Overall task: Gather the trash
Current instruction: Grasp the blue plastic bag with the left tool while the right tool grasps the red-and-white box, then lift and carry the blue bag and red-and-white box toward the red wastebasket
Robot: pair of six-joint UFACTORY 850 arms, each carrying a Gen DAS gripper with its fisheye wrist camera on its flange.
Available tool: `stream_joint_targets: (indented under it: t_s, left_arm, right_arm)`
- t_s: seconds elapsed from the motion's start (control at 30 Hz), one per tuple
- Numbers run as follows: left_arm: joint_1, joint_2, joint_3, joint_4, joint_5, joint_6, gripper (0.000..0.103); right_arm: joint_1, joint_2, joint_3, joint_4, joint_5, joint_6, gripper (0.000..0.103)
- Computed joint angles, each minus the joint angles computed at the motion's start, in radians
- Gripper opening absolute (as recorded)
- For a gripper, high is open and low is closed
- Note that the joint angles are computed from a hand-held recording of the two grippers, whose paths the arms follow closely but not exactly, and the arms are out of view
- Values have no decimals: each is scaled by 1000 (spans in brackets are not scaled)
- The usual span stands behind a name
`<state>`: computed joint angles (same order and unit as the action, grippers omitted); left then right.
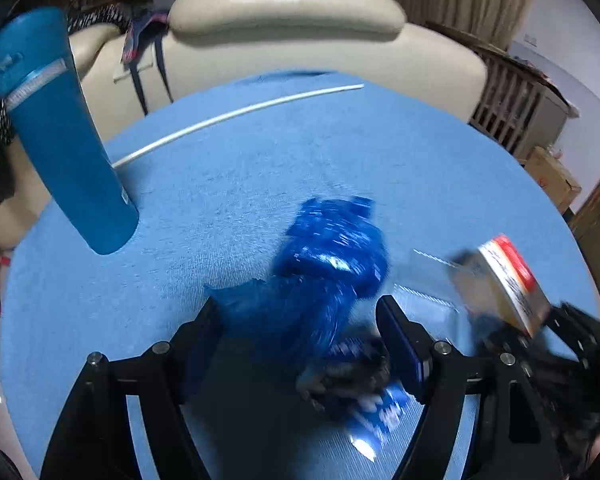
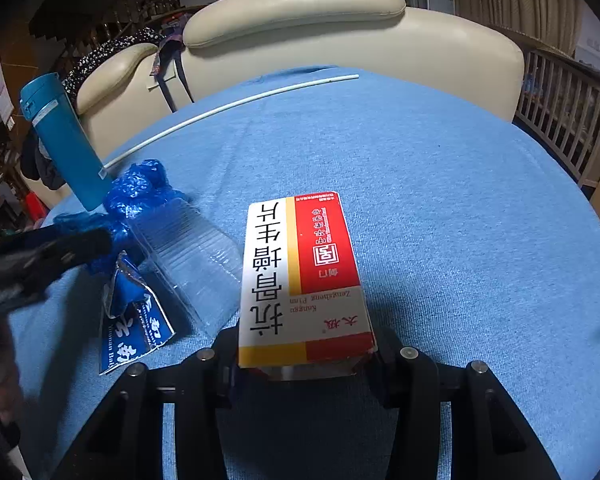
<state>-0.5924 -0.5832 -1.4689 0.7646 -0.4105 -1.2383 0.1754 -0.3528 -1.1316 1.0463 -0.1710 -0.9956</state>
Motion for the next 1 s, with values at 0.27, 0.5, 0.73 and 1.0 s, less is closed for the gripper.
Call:
stream_joint_targets:
  t_s: [0.27,0.5,0.73,1.0]
  left_arm:
    - [31,-16,-3,-237,-19,164,28]
    - [-28,95,130,14,-87,-135,28]
    - [-119,170,219,126,-146,-322,28]
    - [-228,237,291,217,-203,-480,28]
  right_arm:
    - [-1,3,-8,-139,-18,145,51]
    - [10,40,27,-258,-28,285,49]
    - [34,153,139,-244,8,295,49]
    - [43,316,291,-201,41,285,49]
